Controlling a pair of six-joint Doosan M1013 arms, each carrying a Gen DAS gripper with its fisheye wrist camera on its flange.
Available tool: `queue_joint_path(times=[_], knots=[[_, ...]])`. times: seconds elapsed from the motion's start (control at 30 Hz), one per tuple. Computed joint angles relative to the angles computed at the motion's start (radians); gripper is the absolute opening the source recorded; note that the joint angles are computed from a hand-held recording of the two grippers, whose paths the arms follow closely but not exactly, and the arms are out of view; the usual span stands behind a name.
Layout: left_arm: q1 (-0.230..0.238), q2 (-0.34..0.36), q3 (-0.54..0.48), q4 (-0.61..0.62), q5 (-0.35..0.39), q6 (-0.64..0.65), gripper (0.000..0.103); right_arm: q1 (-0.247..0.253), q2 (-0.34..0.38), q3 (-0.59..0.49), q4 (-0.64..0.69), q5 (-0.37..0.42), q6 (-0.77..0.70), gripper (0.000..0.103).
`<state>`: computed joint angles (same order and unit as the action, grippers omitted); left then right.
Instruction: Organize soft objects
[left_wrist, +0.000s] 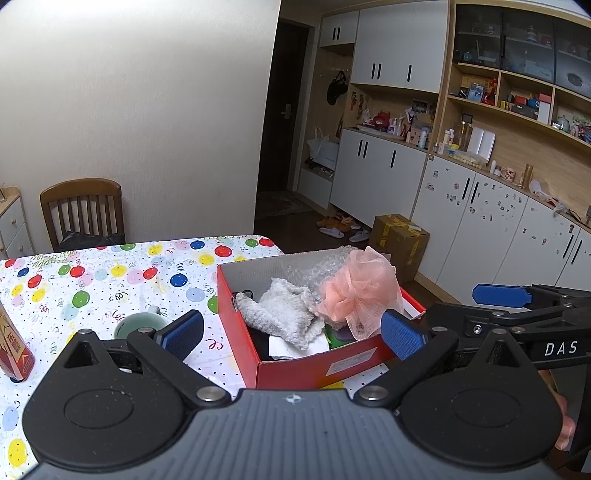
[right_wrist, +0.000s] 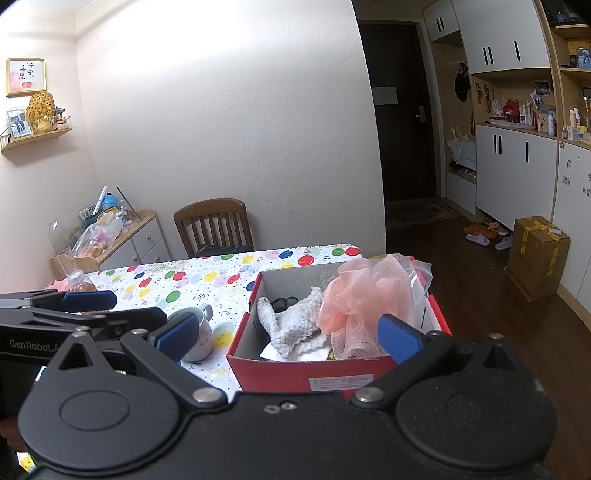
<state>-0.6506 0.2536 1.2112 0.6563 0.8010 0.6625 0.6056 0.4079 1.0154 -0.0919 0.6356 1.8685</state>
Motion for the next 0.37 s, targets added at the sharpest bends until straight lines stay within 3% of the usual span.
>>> queue_joint_path(times=[0.37], knots=[[0.0, 0.0, 0.0, 0.0, 0.0, 0.001, 0.103, 0.003, 0.001, 0.0, -0.01, 0.002, 0.012, 0.103]])
